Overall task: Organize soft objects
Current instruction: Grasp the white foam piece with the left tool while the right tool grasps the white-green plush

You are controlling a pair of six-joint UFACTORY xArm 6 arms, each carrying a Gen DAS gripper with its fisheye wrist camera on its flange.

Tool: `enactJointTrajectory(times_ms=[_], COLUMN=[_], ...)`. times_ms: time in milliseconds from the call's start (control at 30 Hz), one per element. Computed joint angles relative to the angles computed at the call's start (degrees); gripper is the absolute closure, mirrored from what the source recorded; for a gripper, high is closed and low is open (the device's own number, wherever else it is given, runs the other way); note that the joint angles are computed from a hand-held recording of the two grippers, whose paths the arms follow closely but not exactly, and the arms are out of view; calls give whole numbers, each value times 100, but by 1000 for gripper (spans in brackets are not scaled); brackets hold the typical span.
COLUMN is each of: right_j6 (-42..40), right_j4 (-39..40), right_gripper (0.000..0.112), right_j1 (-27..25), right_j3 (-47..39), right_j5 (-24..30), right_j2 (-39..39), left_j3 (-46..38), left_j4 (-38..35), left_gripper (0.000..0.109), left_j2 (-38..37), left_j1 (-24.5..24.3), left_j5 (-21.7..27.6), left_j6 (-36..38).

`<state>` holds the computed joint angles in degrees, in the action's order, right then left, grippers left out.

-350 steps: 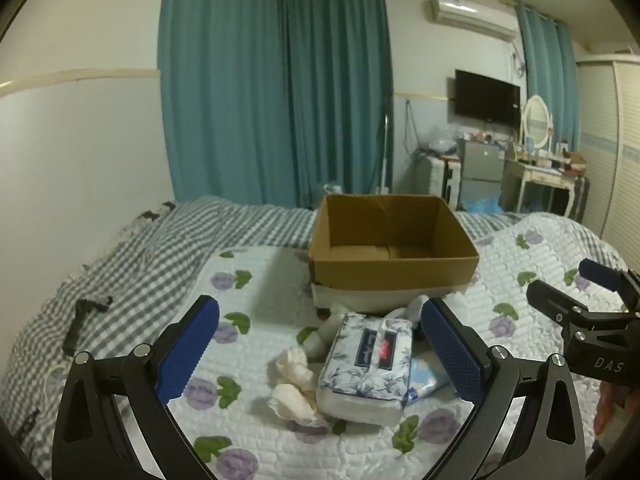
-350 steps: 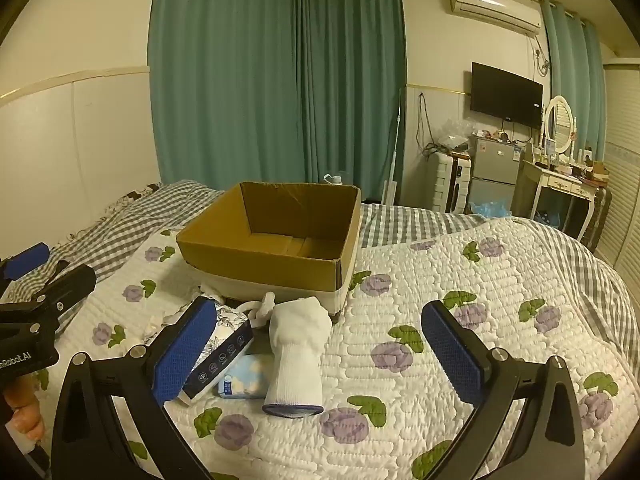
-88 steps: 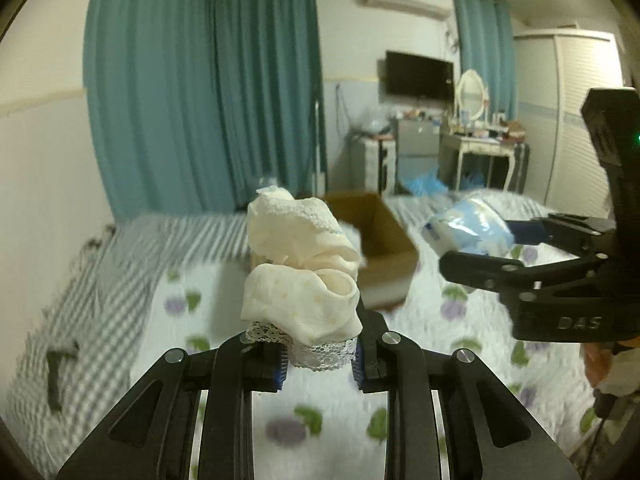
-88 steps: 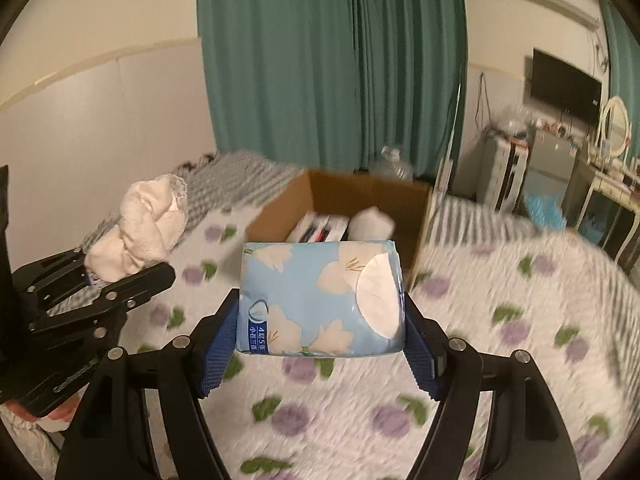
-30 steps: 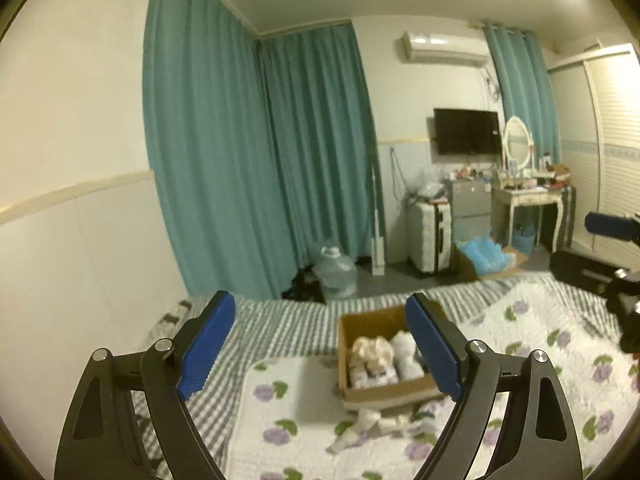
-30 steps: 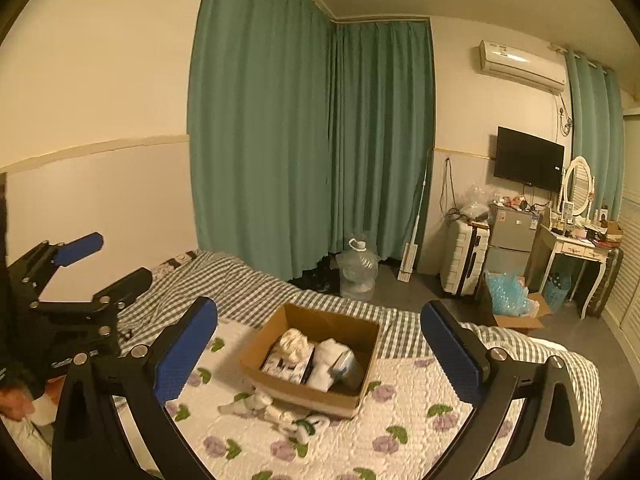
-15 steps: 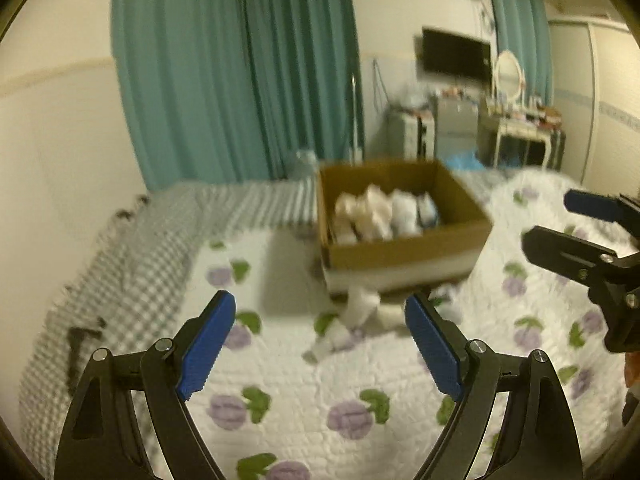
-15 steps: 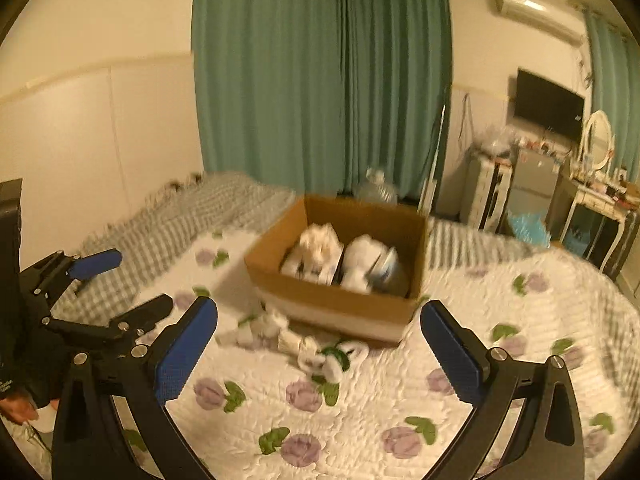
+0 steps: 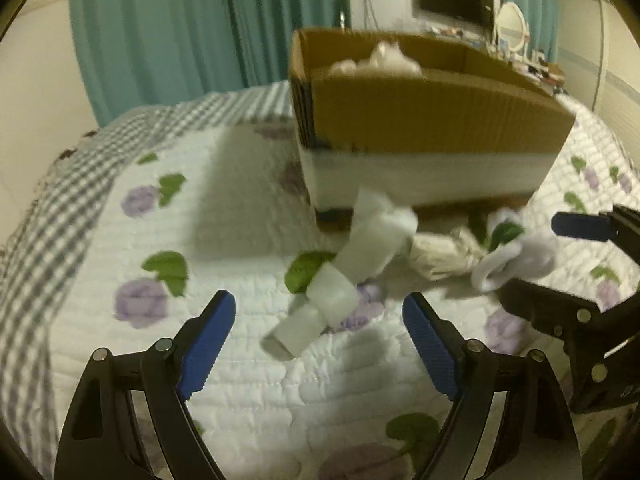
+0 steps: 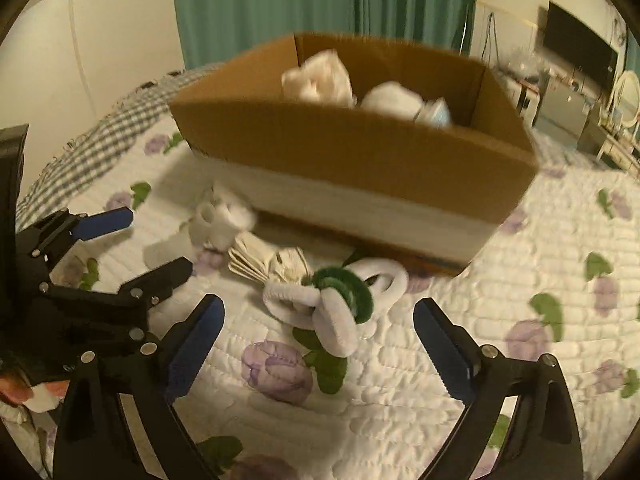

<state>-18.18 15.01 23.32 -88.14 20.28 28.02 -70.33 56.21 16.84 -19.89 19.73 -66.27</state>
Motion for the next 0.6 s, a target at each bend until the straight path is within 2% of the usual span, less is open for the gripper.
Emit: enactJointTrajectory(times_ms=[167, 200, 233, 267, 333, 467, 500, 567, 600], right_j6=[131, 160, 196, 272, 220, 240, 225, 172, 159], right_j4=[-105, -122, -142, -182, -56, -88, -67, 34, 75], right_gripper=[27, 32, 43, 48, 54, 60, 60, 64, 69], right_j1=[-20, -22, -33, -54, -75, -70, -72, -77, -90], right_j3=[-477, -514, -570, -670, -725, -602, -574, -495, -451], right_j5=[396, 433, 490, 585, 639, 535, 512, 465, 458], right_j2=[407, 437, 481, 547, 596, 511, 489, 427, 388], left_j3=[149, 173, 180, 201, 158, 55, 63, 112, 99], left_j4=[-95, -49, -16, 19, 43, 10, -46, -359, -420], left_gripper=[23, 23, 23, 23, 24, 51, 64, 72, 74], left_j2=[66, 56, 60, 47, 76, 153, 168, 193, 204], left_j1=[148, 168, 177, 186, 191, 176, 187, 221, 238], left_j5=[-391, -451, -476, -508, -530, -521, -582, -795, -817], left_j6=[45, 2, -27, -71, -96, 28, 89, 411, 508])
